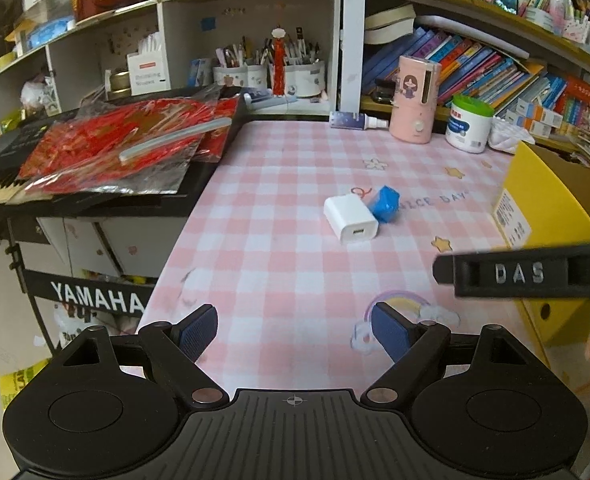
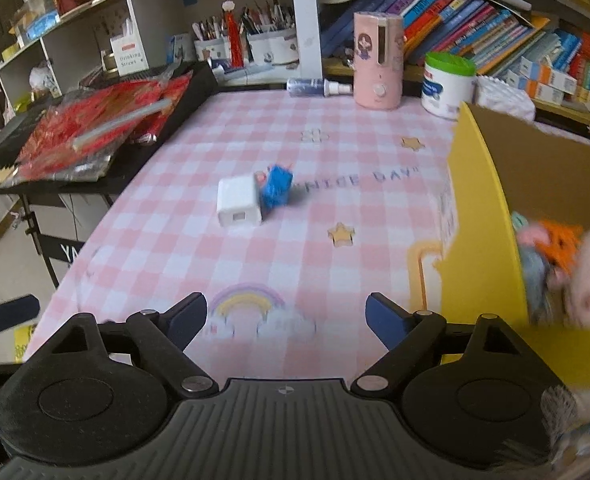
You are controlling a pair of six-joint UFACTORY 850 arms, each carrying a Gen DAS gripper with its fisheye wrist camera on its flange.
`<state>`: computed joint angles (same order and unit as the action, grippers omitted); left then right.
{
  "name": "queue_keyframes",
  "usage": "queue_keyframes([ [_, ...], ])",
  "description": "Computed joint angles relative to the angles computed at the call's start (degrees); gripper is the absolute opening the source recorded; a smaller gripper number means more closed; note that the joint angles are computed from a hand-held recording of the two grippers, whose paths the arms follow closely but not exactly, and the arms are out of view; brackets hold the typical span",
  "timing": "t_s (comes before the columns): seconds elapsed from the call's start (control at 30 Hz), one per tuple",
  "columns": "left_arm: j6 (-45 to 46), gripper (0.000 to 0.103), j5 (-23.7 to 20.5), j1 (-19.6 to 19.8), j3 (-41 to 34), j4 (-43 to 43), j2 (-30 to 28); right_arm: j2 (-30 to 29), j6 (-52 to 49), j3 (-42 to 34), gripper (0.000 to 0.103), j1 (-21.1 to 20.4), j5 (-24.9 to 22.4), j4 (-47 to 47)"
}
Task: Organize objects
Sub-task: 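Move the left tool toward the white charger cube while the right tool approaches the blue block, then grasp the white charger cube with the left tool while the right tool grasps the blue block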
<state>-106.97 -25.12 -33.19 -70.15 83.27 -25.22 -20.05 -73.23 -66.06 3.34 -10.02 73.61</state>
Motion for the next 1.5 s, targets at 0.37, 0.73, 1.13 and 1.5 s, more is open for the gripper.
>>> queue_keyframes([
  [0.37, 12.29, 0.086, 0.9, 2.57, -10.78, -9.12, -7.87, -14.47, 29.03, -19.77, 0.071, -0.52, -6.07, -23.14],
  [0.73, 22.39, 0.082, 2.79, 4.05, -20.09, -17.15, -14.77, -27.6, 49.09, -38.67, 0.049, -1.1, -18.31, -36.48],
  [1.13, 39.24, 0.07, 2.38, 4.55, -33.82, -32.67, -24.39, -23.85, 36.9, -33.61, 0.021, -3.26, -13.95, -23.42],
  [1.5, 45.85, 0.042, 1.9, 5.55, -38.16, -41.47, -27.66, -19.98, 26.08, -28.61, 0.021, -3.59, -10.06, -18.29],
])
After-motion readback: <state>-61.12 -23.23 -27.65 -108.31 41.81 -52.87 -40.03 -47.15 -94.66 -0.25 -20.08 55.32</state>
